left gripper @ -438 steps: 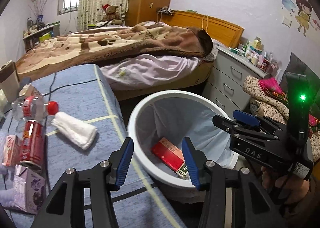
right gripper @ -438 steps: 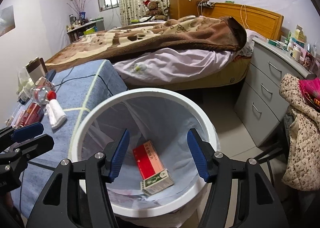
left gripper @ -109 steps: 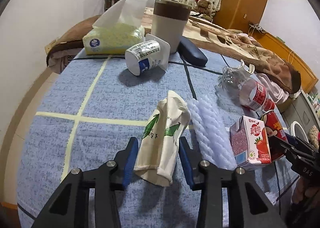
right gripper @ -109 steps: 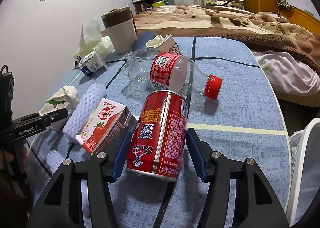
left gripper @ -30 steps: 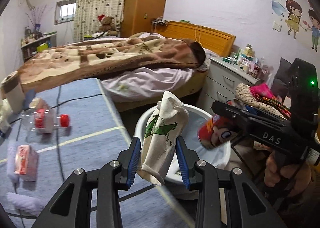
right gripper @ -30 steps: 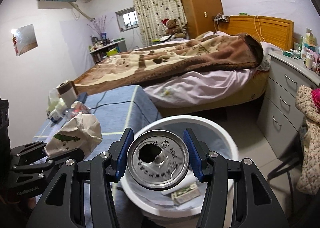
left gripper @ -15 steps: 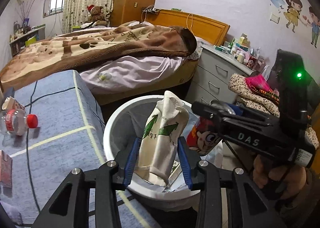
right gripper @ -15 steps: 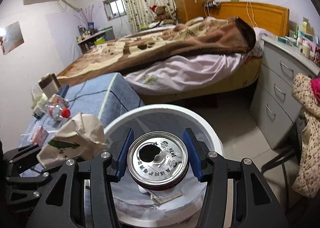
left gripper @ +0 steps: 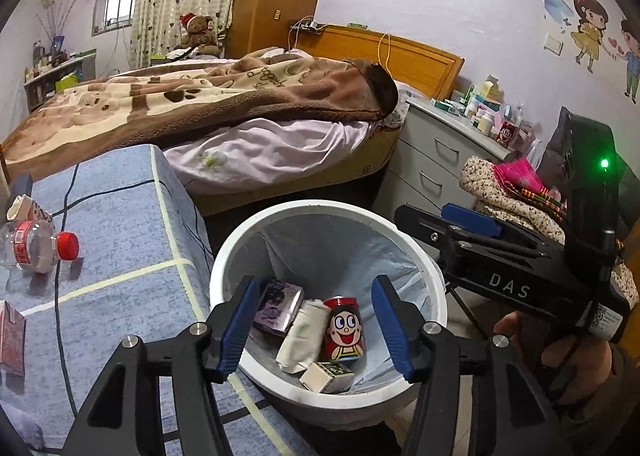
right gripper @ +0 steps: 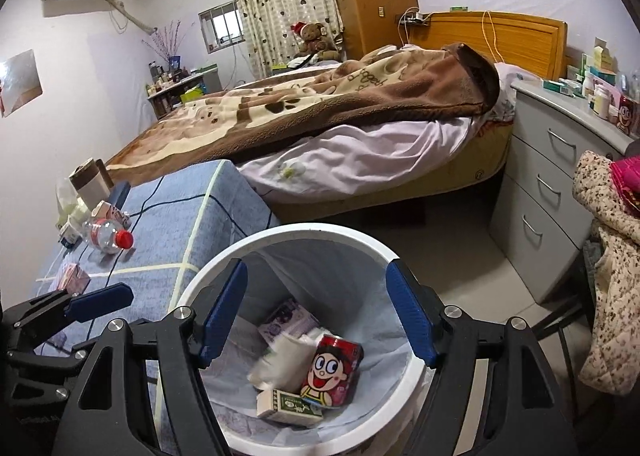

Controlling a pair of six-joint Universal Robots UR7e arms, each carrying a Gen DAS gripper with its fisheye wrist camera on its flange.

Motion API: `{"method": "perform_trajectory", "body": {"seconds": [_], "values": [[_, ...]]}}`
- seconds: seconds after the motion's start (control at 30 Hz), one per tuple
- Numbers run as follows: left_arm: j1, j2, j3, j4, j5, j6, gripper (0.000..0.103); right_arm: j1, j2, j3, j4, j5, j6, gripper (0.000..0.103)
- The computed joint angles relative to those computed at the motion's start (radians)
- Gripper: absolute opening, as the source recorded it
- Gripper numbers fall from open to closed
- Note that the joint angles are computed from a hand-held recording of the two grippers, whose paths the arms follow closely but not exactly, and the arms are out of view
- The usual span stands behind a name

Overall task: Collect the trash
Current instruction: 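Move left gripper to a white foam net while right gripper moves to the plastic bottle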

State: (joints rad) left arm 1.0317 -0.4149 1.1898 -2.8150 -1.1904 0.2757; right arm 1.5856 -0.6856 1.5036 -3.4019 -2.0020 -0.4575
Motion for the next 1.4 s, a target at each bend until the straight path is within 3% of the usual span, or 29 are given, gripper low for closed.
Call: {"method": "perform_trajectory", "body": {"seconds": [0.87, 1.4], "values": [[0.020, -0.176, 0.217, -0.201, 0.118, 0.001, 0.059, 0.058, 0.053, -0.005, -0.054, 0.058, -0.041, 0.073], [0.078, -0.288, 0.323, -0.352, 0.239, 0.000, 0.059, 0.094, 0.127, -0.078, 0.032, 0.113, -0.048, 0.073]]}}
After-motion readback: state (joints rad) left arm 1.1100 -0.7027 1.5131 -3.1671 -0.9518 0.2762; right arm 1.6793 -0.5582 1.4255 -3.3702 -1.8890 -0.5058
